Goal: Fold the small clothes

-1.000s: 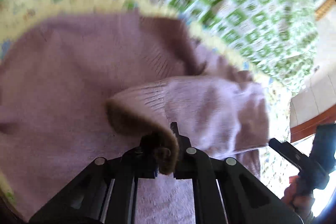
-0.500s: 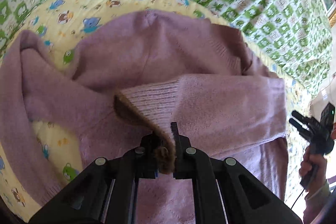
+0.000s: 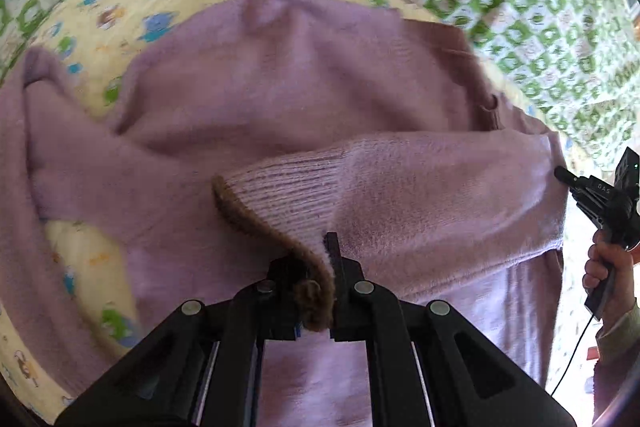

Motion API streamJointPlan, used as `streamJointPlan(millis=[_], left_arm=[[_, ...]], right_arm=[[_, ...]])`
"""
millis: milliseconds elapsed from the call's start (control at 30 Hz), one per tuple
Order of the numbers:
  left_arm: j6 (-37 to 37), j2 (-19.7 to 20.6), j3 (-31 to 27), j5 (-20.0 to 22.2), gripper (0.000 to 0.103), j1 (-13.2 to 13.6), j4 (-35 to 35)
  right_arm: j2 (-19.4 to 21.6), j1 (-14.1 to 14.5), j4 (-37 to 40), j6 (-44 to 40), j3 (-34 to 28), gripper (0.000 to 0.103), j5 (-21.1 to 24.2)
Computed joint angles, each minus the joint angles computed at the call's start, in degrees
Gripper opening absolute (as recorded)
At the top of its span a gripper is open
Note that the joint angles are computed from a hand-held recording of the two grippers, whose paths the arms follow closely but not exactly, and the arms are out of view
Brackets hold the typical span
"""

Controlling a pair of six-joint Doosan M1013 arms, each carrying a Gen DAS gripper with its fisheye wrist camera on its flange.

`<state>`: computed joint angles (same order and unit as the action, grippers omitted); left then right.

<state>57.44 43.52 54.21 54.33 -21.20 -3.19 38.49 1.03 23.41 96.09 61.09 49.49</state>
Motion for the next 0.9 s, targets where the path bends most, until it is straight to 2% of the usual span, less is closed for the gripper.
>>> streamJointPlan(millis=[67,167,233,300,367,433,500,567,600,667,767,833,900], left_arm=[[0.8,1.1,-2.3,0.5,0.006,-0.6,0.3],[0.5,2.1,-3.8,1.8,0.006,-1.0,1.0],[-0.8,1.7,-2.7,1.9,0.006,-0.9,2.1],[-1.2,1.1,-1.2,1.9,0.007,-0.6,2.0],[-2.1,0.5,0.4,1.4,0.007,-0.4,2.2],[-2.4,0.3,1.1,0.9,0.007,-0.4,2.1],[-2.8,0.3,1.0,0.8,0.007,-0.7,2.8],[-3.1,0.5,0.6,0.8,0.007,-0.8,2.8],[-3.3,0.6,0.5,0.9,0.007,-0.9,3.1],[-3.7,1.1,-0.2,1.4,0.007,-1.1,3.4],[-3.5,0.8,0.2,1.6,0.008,-1.0,2.7],[-2.9,0.2,0.6,1.9,0.009,-1.1,3.0],[-2.6,-1.4,1.9,1.9,0.016,-1.4,4.6]], right_arm=[[-1.0,-0.1,-3.4,1.0,0.1,0.009,-1.1],[-0.5,-0.3,-6.6,2.5,-1.0,0.009,0.5],[0.2,0.1,-8.4,2.9,-1.3,0.01,1.1],[1.1,0.3,-8.9,4.4,-2.2,0.012,3.5],[0.2,0.4,-9.2,6.7,-0.6,0.026,1.5],[-0.4,1.1,-13.1,9.9,-0.2,0.035,1.2],[-1.3,2.1,-17.0,12.3,0.2,0.035,1.1],[-3.6,2.5,-12.6,8.9,3.2,0.035,-3.3],[-4.1,2.6,-9.0,5.0,3.9,0.035,-3.9],[-3.5,3.4,-5.9,0.2,3.3,0.035,-0.5],[-1.2,3.9,-9.2,3.8,1.6,0.035,5.4],[-1.1,3.2,-7.4,5.0,2.5,0.035,5.1],[-1.8,3.1,-7.2,5.9,2.8,0.035,4.6]])
